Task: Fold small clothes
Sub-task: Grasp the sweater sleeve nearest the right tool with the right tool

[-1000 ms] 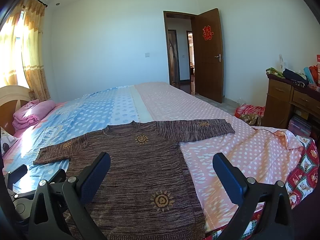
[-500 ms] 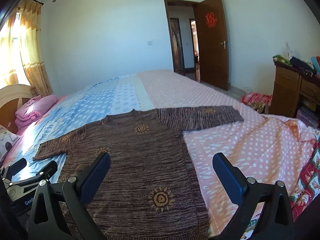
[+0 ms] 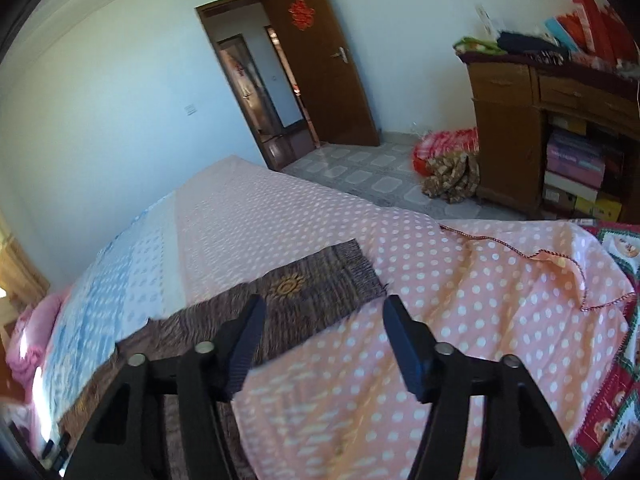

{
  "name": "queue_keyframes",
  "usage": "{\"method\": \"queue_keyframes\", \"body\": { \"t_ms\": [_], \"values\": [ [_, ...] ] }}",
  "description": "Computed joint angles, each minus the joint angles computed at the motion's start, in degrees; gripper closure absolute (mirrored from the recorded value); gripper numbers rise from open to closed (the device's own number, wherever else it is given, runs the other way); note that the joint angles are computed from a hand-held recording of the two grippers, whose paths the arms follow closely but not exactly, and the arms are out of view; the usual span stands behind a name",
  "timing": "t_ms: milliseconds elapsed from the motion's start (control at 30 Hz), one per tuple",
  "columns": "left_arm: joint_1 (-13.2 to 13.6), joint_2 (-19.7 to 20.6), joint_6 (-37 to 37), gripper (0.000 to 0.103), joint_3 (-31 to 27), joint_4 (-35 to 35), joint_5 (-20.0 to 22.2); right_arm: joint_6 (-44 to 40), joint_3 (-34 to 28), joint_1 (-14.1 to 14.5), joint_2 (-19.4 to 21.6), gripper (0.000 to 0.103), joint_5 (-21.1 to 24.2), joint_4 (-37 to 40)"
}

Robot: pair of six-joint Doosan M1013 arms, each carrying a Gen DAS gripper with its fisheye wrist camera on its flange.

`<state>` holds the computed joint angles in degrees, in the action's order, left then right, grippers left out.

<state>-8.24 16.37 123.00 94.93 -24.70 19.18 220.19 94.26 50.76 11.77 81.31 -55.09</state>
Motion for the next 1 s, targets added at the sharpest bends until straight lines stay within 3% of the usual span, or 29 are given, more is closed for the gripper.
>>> {"method": "queue_keyframes", "body": {
  "t_ms": [167, 267, 500, 633, 667, 700, 733, 800, 867, 1000],
  "values": [
    [-0.76, 3.58, -10.79, 0.0, -1.87, 9.89, 0.56, 1.76, 5.69, -8.04, -2.71, 0.05, -8.57, 2.5],
    [-0.5, 4.69, -12.69, 0.0, -1.87, 8.67, 1.33, 2.54, 8.44, -12.12, -2.95, 0.05, -16.16, 4.61],
    [-0.66, 7.12, -17.55, 0.0, -5.34, 12.24, 8.7, 2.29, 11.06, -17.25, -1.98, 0.051, -26.21, 7.79],
    [0.16, 7.61, -14.59, 0.0, -6.04, 7.26, 10.77, -5.4, 9.18, -18.44, -0.47, 0.055, -25.48, 10.0],
    [0.4, 7.74, -13.77, 0.0, -6.18, 5.76, 11.27, -8.29, 8.63, -18.6, -0.14, 0.063, -24.95, 11.28],
    [0.57, 7.86, -13.19, 0.0, -6.3, 4.65, 11.54, -11.61, 7.79, -18.69, 0.3, 0.079, -23.32, 13.12],
    [0.65, 7.81, -12.91, 0.0, -6.21, 4.1, 11.55, -14.9, 7.08, -18.75, 0.71, 0.084, -21.51, 14.82],
    [0.48, 7.66, -13.1, 0.0, -5.95, 4.56, 11.0, -14.34, 8.18, -18.66, -0.4, 0.097, -23.29, 14.51],
    [0.41, 7.89, -13.0, 0.0, -6.16, 4.44, 10.74, -11.61, 8.7, -18.21, -1.36, 0.097, -23.74, 13.88],
    [0.67, 7.89, -11.59, 0.0, -6.04, 2.57, 10.66, -9.89, 5.56, -15.72, -0.89, 0.097, -20.29, 8.91]
  ]
}}
